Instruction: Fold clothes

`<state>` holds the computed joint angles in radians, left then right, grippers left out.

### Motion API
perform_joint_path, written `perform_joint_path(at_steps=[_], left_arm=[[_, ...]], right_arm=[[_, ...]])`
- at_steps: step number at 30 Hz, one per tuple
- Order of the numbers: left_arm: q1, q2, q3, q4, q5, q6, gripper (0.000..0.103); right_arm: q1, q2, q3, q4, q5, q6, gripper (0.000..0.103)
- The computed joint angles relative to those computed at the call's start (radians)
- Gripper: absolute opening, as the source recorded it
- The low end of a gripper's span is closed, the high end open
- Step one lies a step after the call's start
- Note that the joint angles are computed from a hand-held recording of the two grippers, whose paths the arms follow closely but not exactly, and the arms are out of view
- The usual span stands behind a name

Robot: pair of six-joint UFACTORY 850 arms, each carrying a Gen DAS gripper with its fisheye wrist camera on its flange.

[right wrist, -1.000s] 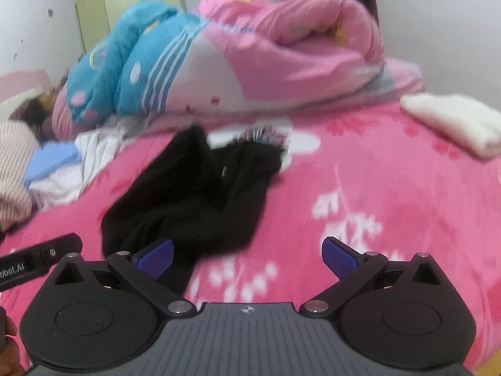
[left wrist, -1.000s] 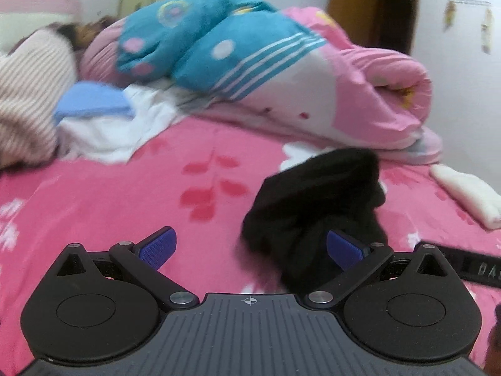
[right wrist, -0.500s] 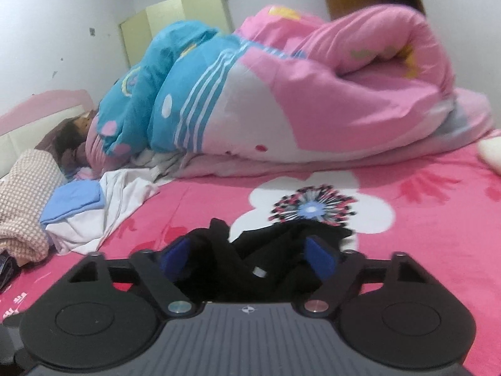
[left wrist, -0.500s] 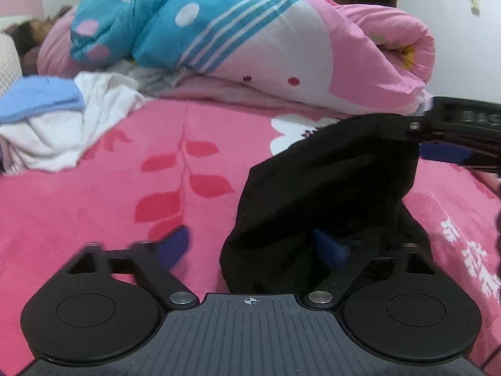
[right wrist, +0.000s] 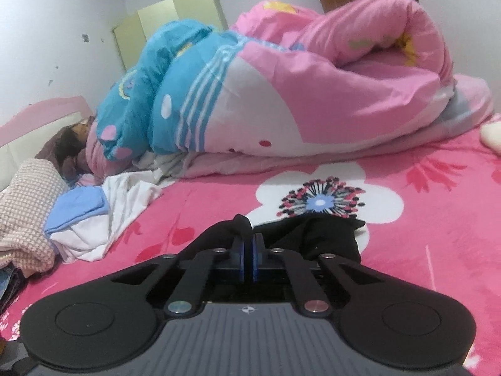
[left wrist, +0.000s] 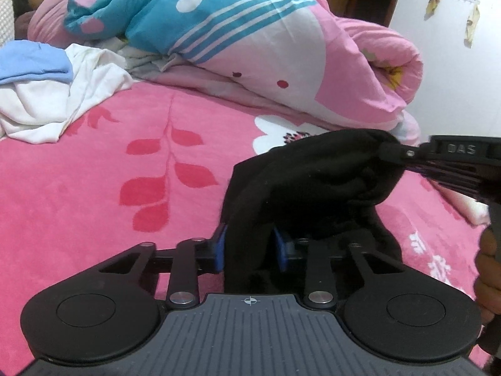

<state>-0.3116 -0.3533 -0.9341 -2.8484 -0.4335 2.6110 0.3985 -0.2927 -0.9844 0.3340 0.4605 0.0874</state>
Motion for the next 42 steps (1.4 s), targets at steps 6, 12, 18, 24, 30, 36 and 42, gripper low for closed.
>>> perform_joint_path(at_steps=[6, 12, 18, 24, 30, 36, 42], left_arm=[[0.029, 0.025, 0.028, -0.018, -0.049, -0.040, 0.019], [0.073, 0.037, 0.046, 0.114, -0.138, -0.235, 0.019], [0.106, 0.057, 0.087, 0.153, -0.301, -0.307, 0.022], [0.121, 0.060, 0.104, 0.135, -0.371, -0.325, 0.025], [0.112, 0.056, 0.102, 0.135, -0.363, -0.285, 0.034], [0.096, 0.005, 0.029, 0.376, -0.239, -0.398, 0.038], [0.054, -0.025, -0.006, 0.406, -0.095, -0.366, 0.041]], right_arm=[[0.036, 0.095, 0.078, -0.011, 0.031, 0.038, 0.003], [0.080, 0.222, 0.176, -0.084, 0.050, 0.109, 0.003], [0.108, 0.330, 0.267, -0.070, 0.050, 0.120, 0.003], [0.055, 0.400, 0.373, -0.294, 0.064, 0.439, 0.003], [0.063, 0.315, 0.385, -0.720, 0.100, 0.826, 0.003], [0.087, 0.232, 0.327, -0.927, 0.059, 0.914, 0.003], [0.048, 0.265, 0.330, -1.108, -0.037, 1.101, 0.015]])
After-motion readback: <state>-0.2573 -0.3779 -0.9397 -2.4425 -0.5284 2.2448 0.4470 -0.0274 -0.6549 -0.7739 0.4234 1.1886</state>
